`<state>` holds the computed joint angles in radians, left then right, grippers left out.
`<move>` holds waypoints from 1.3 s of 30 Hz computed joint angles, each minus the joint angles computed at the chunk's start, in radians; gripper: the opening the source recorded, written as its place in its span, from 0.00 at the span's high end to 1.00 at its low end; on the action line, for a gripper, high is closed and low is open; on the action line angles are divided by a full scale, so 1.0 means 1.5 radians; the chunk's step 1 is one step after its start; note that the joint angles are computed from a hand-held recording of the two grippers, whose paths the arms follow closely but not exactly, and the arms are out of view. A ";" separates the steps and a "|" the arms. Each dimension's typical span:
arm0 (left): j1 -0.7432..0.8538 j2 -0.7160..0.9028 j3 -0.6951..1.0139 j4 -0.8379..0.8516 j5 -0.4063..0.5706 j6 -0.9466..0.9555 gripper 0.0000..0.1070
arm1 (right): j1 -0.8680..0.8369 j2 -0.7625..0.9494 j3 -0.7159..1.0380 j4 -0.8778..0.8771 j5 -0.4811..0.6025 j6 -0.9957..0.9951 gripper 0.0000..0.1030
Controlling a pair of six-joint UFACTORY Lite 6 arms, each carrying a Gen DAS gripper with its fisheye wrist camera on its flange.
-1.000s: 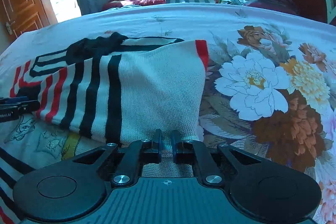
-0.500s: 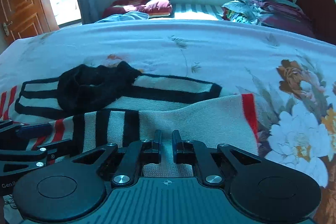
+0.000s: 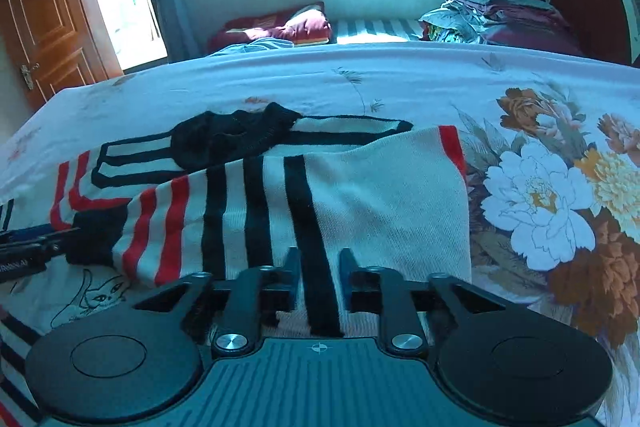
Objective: Fold small clothes
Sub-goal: 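Grasp the other black sleeve cuff with the left tool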
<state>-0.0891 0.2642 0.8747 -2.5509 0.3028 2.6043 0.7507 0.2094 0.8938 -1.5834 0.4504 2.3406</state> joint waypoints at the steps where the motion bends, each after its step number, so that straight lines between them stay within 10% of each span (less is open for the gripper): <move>1: 0.035 -0.028 -0.026 0.029 0.010 -0.026 0.38 | 0.016 -0.006 -0.010 0.004 0.018 0.006 0.45; 7: 0.326 -0.089 -0.057 0.285 0.048 -0.262 0.50 | 0.069 -0.055 -0.049 -0.017 0.054 0.047 0.57; 17: 0.612 0.191 0.244 0.604 0.173 -0.763 0.57 | 0.086 -0.004 0.022 0.063 0.060 0.037 0.62; 21: 0.625 0.281 0.349 0.594 0.204 -0.817 0.64 | 0.110 0.013 0.050 0.109 0.092 0.023 0.62; 24: 0.612 0.345 0.443 0.635 0.182 -0.883 0.96 | 0.118 0.014 0.061 0.146 0.112 0.008 0.62; 28: 0.613 0.322 0.465 0.513 0.250 -0.787 0.96 | 0.124 -0.001 0.065 0.190 0.144 -0.030 0.62; 32: 0.546 0.362 0.560 0.648 0.164 -0.905 0.96 | 0.119 -0.033 0.041 0.201 0.156 -0.027 0.62; 39: 0.417 0.195 0.349 0.526 0.161 -0.674 0.96 | 0.101 -0.090 -0.022 0.184 0.157 0.004 0.62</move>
